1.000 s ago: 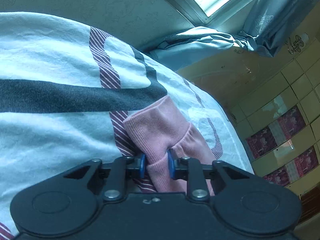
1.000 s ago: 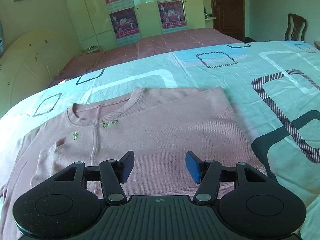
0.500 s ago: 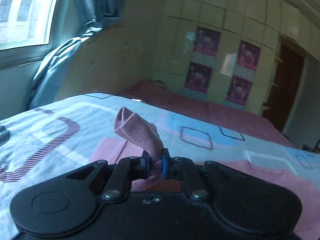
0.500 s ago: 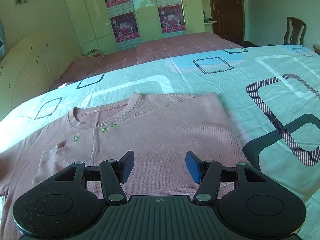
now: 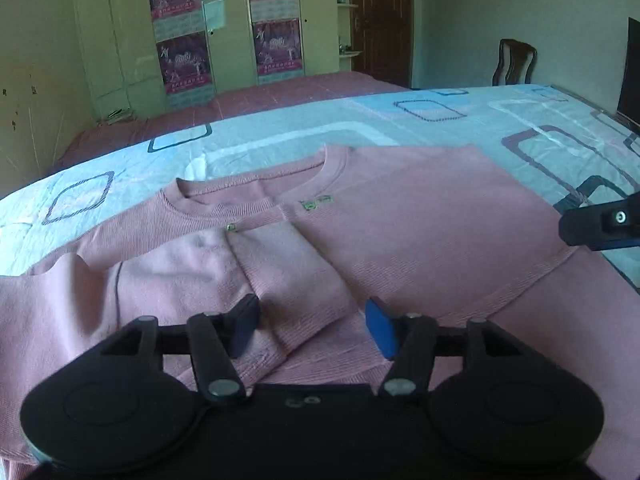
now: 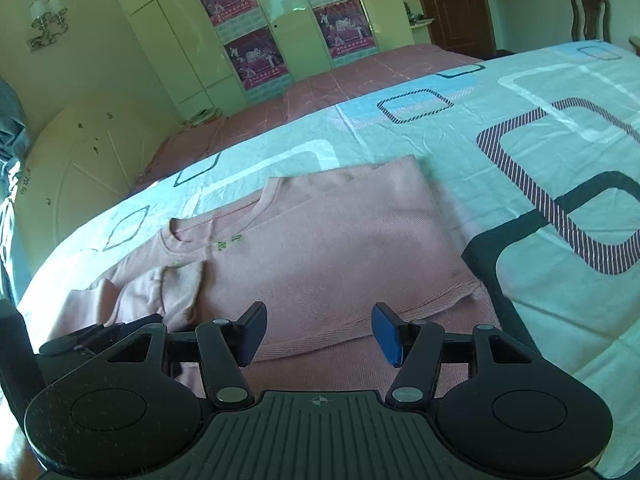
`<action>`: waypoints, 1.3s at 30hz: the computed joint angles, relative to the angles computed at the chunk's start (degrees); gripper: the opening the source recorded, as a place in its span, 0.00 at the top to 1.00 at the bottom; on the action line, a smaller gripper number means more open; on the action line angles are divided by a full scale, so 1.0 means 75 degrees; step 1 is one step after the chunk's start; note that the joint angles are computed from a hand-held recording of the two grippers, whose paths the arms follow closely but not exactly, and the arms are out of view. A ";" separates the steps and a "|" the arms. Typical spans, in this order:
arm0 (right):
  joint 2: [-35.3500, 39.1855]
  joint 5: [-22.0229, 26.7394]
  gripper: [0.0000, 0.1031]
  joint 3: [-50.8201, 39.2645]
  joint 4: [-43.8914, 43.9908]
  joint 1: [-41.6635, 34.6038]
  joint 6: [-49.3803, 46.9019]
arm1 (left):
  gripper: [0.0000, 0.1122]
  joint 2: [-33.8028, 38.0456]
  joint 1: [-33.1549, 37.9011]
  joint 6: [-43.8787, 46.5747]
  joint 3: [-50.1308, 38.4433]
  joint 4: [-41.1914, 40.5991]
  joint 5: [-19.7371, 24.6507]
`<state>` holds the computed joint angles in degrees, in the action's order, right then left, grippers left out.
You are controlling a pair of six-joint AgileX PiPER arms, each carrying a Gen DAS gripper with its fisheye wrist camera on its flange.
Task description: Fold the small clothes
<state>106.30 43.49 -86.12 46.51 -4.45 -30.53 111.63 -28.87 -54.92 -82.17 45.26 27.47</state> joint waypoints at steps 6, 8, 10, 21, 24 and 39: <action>0.0438 0.0887 0.45 -0.0244 0.1529 0.0053 -0.0778 | 0.49 -0.1963 0.0066 -0.3122 0.2373 0.2508 0.0363; 0.0735 0.1002 0.45 -0.0507 0.1707 0.0324 -0.0704 | 0.51 -0.2535 0.0146 -0.3110 0.2688 0.2411 0.1017; 0.1083 0.1216 0.45 -0.0808 0.1877 0.0520 -0.0451 | 0.61 -0.3027 0.0378 -0.2936 0.3160 0.2138 0.1369; 0.3161 0.1698 0.76 -0.3536 0.1092 0.1443 0.1924 | 0.65 -0.3243 0.2401 -0.1303 0.3765 0.0607 0.0226; 0.3416 0.1730 0.85 -0.4104 0.0605 0.1626 0.2255 | 0.67 -0.2901 0.2769 -0.0688 0.3492 0.0165 -0.0126; 0.1028 -0.0662 0.96 -0.0872 0.0040 0.1047 -0.0160 | 0.94 -0.3011 0.3150 0.0713 0.3749 -0.0388 -0.0768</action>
<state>114.01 38.53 -92.66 46.81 3.40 -31.73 89.04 -5.24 -49.58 -54.05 42.35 21.71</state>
